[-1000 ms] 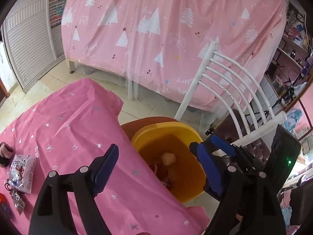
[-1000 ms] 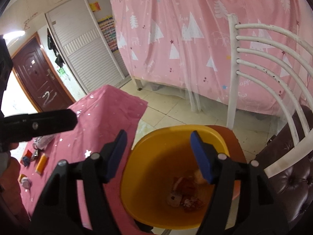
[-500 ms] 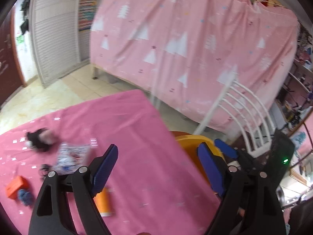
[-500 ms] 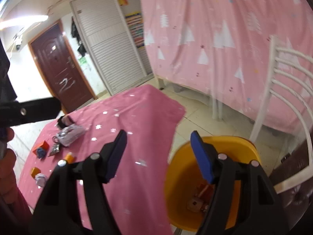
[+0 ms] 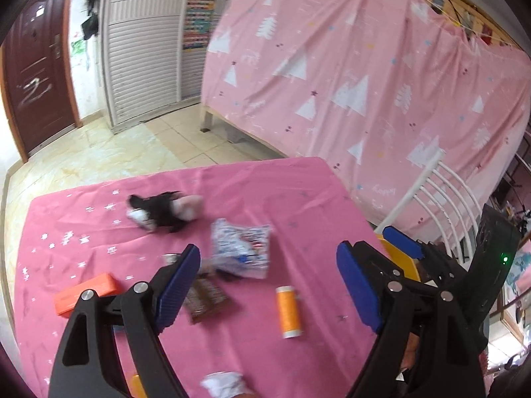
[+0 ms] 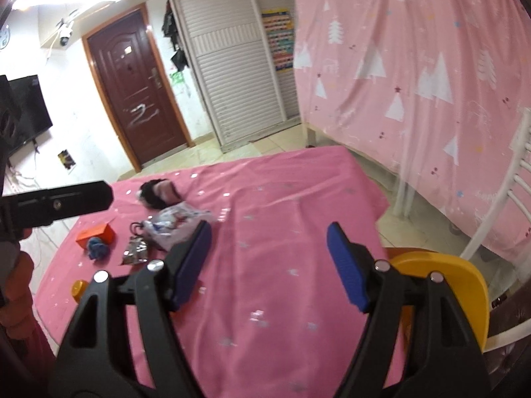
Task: Collect trash
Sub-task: 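Move both open tools back over the table, then grasp the blue knit ball with the left tool while the right tool grasps the white plastic bag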
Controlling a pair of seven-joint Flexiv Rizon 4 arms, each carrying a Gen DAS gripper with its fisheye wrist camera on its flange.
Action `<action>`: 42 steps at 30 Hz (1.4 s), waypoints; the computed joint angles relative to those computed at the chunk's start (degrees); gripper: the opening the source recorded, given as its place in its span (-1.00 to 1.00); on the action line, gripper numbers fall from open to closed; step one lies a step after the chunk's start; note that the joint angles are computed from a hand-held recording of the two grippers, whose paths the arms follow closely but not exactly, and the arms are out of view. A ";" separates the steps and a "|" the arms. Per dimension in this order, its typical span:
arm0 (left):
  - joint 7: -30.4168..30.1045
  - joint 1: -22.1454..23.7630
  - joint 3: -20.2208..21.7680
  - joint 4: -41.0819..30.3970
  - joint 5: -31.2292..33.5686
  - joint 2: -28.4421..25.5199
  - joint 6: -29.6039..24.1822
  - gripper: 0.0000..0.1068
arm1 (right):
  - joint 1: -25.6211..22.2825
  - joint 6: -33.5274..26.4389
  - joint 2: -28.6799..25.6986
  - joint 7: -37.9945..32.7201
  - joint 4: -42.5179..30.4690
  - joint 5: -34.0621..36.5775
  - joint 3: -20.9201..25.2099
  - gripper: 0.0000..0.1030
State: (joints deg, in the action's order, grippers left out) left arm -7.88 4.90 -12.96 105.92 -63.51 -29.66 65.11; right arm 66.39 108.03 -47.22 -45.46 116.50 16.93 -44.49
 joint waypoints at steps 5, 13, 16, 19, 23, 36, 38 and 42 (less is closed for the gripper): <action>-1.55 2.13 1.43 -1.71 1.45 -1.73 -0.56 0.46 | -2.08 -2.17 -0.33 -0.12 -4.16 -3.37 2.36 0.34; -3.83 6.45 1.90 -3.93 5.07 -4.78 -1.19 0.46 | -6.38 -5.53 -0.71 0.28 -10.49 -10.18 6.96 0.34; -3.05 7.83 1.56 -4.17 6.16 -5.50 -1.36 0.46 | -7.75 -7.02 -0.86 0.74 -12.24 -12.63 8.30 0.35; -2.18 8.87 1.38 -4.18 7.37 -6.11 -1.88 0.46 | -9.12 -8.40 -1.12 1.70 -13.79 -14.97 9.44 0.35; -1.95 9.85 1.30 -4.21 8.83 -7.01 -3.02 0.46 | -10.36 -9.81 -1.60 3.42 -15.05 -17.58 10.24 0.48; -6.96 10.52 2.34 -8.23 15.46 -10.81 -7.88 0.20 | -17.16 -12.94 -2.31 6.39 -19.23 -25.39 16.25 0.61; -8.10 10.43 2.54 -8.80 16.78 -11.22 -8.51 -0.02 | -17.86 -12.59 -2.24 6.70 -19.36 -26.12 16.95 0.44; -8.59 10.56 2.00 -9.09 17.73 -11.76 -7.84 -0.32 | -19.02 -12.87 -1.94 7.32 -19.38 -27.03 18.16 0.20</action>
State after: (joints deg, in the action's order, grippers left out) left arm -16.46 15.46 -10.95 96.84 -45.78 -41.43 57.27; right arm 47.38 95.16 -49.16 -38.15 97.12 -10.10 -26.33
